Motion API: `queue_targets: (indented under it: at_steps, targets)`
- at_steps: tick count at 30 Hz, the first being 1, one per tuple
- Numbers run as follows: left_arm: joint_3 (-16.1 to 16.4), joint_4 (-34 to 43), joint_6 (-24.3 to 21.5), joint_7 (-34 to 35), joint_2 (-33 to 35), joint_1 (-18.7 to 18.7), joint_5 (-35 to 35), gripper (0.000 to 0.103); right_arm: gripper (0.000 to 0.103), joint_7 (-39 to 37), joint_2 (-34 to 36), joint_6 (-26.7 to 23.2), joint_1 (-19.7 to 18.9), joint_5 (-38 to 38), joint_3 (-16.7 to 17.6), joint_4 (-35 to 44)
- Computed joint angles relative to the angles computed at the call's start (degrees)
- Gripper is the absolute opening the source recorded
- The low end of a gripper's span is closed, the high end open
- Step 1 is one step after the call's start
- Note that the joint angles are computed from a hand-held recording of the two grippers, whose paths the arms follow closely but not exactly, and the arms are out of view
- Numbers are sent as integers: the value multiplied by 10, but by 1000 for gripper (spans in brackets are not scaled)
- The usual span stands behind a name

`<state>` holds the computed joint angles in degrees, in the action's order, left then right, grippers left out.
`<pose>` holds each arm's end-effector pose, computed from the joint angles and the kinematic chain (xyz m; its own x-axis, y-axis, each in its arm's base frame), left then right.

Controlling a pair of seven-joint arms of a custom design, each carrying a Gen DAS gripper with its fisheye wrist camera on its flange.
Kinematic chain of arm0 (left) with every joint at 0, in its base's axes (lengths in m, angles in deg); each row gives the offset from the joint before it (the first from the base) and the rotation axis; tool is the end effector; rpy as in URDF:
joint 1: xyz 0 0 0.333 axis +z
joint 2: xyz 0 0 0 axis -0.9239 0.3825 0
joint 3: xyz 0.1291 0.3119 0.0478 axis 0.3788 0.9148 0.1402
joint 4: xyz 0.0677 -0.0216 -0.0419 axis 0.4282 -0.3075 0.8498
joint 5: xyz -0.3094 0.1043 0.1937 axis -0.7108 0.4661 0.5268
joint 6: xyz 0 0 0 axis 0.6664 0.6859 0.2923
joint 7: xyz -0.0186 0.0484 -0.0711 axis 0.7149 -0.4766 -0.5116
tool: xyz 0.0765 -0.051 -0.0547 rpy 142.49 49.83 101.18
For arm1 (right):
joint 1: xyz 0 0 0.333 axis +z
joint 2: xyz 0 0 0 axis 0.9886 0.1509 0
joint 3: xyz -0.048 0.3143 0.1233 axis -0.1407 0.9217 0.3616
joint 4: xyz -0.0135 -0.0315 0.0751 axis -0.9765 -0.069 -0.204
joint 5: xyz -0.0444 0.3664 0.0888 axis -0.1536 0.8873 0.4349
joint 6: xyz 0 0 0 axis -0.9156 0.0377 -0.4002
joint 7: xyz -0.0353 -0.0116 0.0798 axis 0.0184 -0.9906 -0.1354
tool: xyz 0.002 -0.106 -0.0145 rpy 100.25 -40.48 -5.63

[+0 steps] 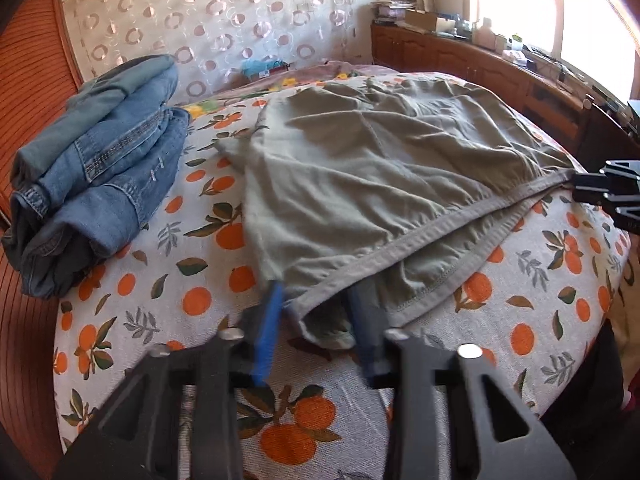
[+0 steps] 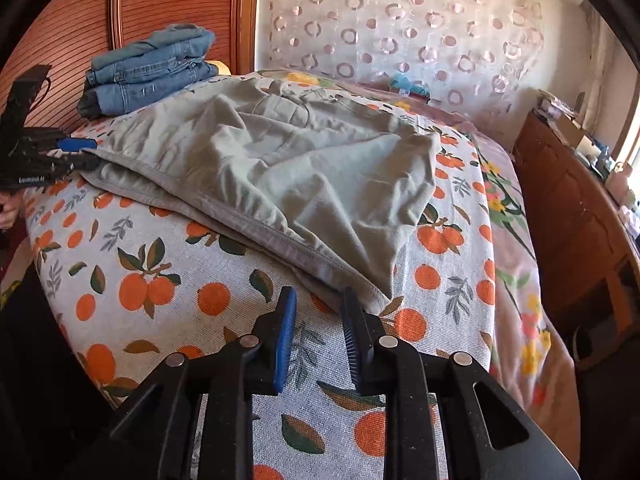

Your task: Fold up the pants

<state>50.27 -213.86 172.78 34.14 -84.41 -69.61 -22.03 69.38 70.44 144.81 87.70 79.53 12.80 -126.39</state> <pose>0.4866 -0.1499 0.4240 -0.1238 -0.9879 -0.0938 -0.7532 0.1551 -0.6393 0.5314 0.0088 0.4117 0.5896 -0.7943 0.1468 -0.5360 -0.5206 -0.6646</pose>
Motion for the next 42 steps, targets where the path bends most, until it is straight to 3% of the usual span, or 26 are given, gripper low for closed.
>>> queue_targets:
  at_steps: [5,13,25,33,36,42]
  targets:
    - [0,-5,11,-26,-7,7,27,10,25,-28,6,18,-1,51,4,12]
    - [-5,-13,37,-121,-22,29,116,7,25,-109,-19,2,-2,149,-7,2]
    - [-7,-14,35,-99,-17,27,94,7,25,-32,13,27,-5,61,-3,13]
    - [-4,-19,50,-112,-18,34,100,7,25,37,21,-1,-20,30,-3,25]
    - [-5,-16,51,-113,-16,34,101,7,6,21,20,6,-20,59,2,24]
    - [-7,-15,51,-129,-24,38,123,7,4,27,-4,-53,-29,82,-11,21]
